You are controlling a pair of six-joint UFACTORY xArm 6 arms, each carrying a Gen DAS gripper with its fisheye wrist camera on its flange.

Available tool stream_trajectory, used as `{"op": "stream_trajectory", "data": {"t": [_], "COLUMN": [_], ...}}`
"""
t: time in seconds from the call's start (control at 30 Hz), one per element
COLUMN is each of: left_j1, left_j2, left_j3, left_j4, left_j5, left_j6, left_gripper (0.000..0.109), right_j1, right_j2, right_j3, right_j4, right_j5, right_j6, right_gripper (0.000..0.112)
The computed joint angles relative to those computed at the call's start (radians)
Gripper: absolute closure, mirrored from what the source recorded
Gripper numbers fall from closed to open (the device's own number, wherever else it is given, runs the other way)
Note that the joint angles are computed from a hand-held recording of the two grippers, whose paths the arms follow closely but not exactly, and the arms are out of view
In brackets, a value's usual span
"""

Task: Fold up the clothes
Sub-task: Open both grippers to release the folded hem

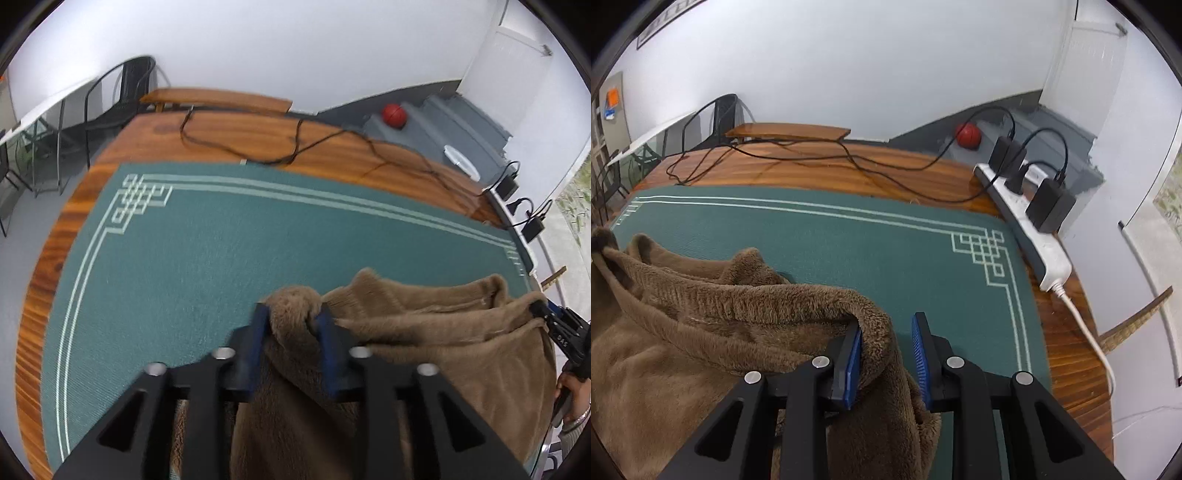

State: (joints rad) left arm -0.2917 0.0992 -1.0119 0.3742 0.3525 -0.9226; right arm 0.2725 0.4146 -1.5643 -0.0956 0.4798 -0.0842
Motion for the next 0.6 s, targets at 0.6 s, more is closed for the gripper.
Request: {"op": "stream_trajectory", "data": {"t": [0.6], "left_j1": [0.006], "left_j2": [-0.208], "left_j3": [0.224], "left_j4": [-0.446], "left_j5": [-0.119], "left_j6": [0.54], "left_gripper": [0.023], "right_j1": [-0.023], "right_j2": [-0.088], "right_j3": [0.053], "right_j4": [0.422], "right_j5": [0.097], "right_j6": [-0.539], "right_gripper": [0.043]}}
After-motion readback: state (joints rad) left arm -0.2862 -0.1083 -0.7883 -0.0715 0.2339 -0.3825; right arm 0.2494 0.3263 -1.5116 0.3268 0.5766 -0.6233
